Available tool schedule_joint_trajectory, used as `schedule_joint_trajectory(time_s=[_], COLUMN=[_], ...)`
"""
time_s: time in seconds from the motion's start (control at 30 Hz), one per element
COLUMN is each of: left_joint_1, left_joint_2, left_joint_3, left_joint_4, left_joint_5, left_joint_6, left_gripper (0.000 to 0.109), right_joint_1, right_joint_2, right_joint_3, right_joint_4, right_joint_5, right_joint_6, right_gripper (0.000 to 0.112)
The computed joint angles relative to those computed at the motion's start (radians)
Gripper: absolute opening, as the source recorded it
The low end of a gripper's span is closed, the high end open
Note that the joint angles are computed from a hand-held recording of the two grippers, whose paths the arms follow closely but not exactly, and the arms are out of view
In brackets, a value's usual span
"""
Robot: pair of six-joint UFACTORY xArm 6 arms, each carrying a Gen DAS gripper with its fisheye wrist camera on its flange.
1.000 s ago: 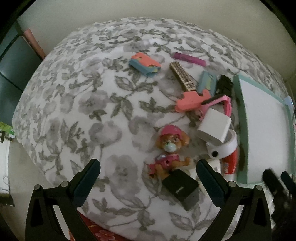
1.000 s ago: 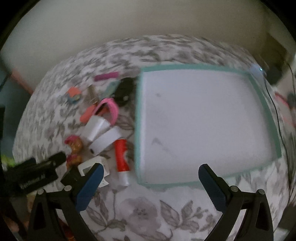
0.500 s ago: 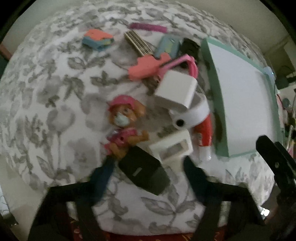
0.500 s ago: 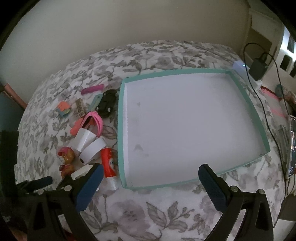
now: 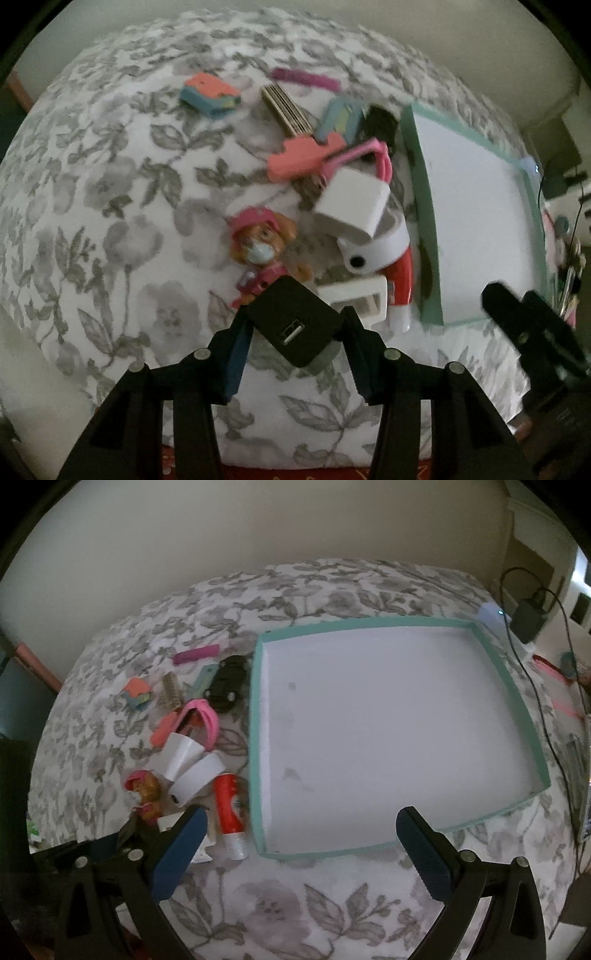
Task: Organize rigid objects
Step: 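Lower the left gripper onto the black charger and close on it, then carry the black charger up with the left gripper while the right gripper grasps the white clip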
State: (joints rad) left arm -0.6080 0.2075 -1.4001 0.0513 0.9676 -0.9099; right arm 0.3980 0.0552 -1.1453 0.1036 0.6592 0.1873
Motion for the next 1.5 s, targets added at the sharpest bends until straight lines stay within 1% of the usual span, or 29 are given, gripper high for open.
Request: schedule_joint_trajectory(time_s=[0.17, 0.27, 0.4, 0.57, 0.67, 0.73, 0.8, 1.07, 1.13, 1.23, 1.4, 1.5], left_joint_1=[0.013, 0.025, 0.025, 0.052, 0.06, 0.062, 0.063, 0.065, 0.065, 0.065, 0.065, 0.067], left_joint_2=[-0.078, -0.128, -0.149, -0.137, -0.146, -0.149, -0.151, -0.15, -0.149, -0.15, -0.146, -0.142], left_joint_3=[0.071, 0.127, 0.16, 0.181, 0.197, 0.201, 0.205, 0.206, 0.204, 0.205, 0.203, 0.203], left_joint_4=[0.065, 0.097, 0.166, 0.155, 0.15, 0.148, 0.145, 0.138, 0.137, 0.137, 0.128, 0.118], left_joint_5=[-0.036, -0.056, -0.054, -0.1, -0.106, -0.107, -0.114, -0.117, -0.116, -0.115, -0.112, -0.114], left_joint_6=[-0.075, -0.134, -0.218, -0.243, -0.254, -0.256, -0.255, -0.252, -0.252, -0.25, -0.239, -0.228], left_gripper=[0.05, 0.05, 0.049, 0.049, 0.049, 0.049, 0.049, 0.049, 0.049, 0.049, 0.049, 0.049], right_joint_1=[0.025, 0.043, 0.071, 0.116, 0.13, 0.137, 0.143, 0.152, 0.155, 0.161, 0.173, 0.177], right_joint_2=[0.02, 0.031, 0.049, 0.075, 0.093, 0.11, 0.126, 0.178, 0.183, 0.195, 0.233, 0.259], right_joint_3=[-0.021, -0.03, -0.045, -0.066, -0.082, -0.098, -0.11, -0.154, -0.159, -0.172, -0.202, -0.221], right_joint_4=[0.047, 0.05, 0.075, 0.067, 0.09, 0.109, 0.102, 0.125, 0.127, 0.121, 0.061, 0.035], right_joint_5=[0.001, 0.007, 0.026, 0.033, 0.048, 0.064, 0.073, 0.088, 0.094, 0.104, 0.137, 0.151], right_joint_6=[-0.07, -0.104, -0.183, -0.244, -0.278, -0.294, -0.289, -0.301, -0.3, -0.296, -0.258, -0.237], right_gripper=[0.103, 0.103, 0.103, 0.102, 0.093, 0.091, 0.086, 0.077, 0.077, 0.074, 0.063, 0.059])
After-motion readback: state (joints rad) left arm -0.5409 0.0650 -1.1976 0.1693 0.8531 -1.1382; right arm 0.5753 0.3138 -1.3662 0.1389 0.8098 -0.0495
